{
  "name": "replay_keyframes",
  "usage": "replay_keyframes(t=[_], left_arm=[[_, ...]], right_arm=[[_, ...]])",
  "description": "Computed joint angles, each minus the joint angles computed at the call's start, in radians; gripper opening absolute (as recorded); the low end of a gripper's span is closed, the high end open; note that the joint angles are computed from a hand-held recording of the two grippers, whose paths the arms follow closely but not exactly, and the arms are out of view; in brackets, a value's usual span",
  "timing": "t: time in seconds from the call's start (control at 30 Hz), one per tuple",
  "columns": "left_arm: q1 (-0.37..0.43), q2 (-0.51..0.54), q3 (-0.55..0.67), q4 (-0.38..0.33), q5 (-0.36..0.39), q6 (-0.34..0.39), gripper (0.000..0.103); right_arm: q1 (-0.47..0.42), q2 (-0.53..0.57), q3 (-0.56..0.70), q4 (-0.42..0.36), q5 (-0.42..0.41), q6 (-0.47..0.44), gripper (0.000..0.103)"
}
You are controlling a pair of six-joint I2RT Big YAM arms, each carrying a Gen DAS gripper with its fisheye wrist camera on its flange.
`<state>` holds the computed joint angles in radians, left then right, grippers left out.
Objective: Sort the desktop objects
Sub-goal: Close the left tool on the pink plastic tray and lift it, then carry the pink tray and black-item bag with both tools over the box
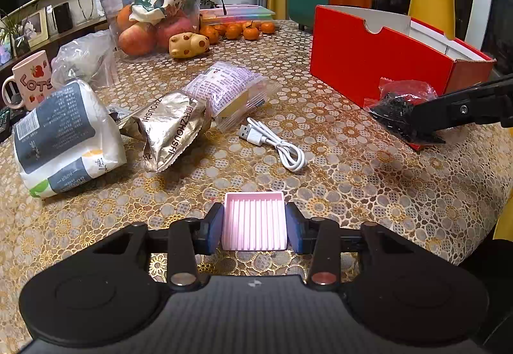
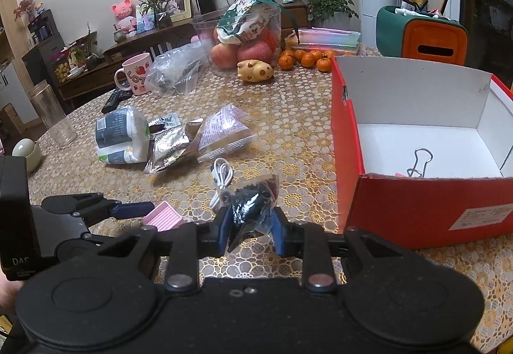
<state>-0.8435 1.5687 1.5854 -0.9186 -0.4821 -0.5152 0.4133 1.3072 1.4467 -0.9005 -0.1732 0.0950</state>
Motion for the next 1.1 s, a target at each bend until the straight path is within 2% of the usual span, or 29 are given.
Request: replay_keyframes(t=[0.3,0.57,0.9,1.0,1.1], left_arm=[[-0.019,0.002,0.061,-0.036,-0.006,-0.036,0.040],[-0.058,0.037,0.219,-0.071,-0.041,0.006,0.040],[-0.088,0.209,0.580,-0.153,-0.012,0.117,0.040],[-0.085,0.289,0.721,-0.206,0.017,0.128,0.040],[-0.079,0.393,0.903,-0.292,0.050,0.135,0.040]], right_arm=[[-0.020,-0.033,-0.003,-0.003,-0.016,0.000,0.027],[-0.067,-0.071,0.016,-0.007,-0.069,-0.022,0.027],[-0.187,-0.084,0.085,-0.010,-0.153,-0.081,0.027],[-0.232,-0.073,0.107,-0.015,-0.173,-0.097,0.027],[-0.274,-0.059,0.121,-0.019,-0.184,-0.110,0.027]])
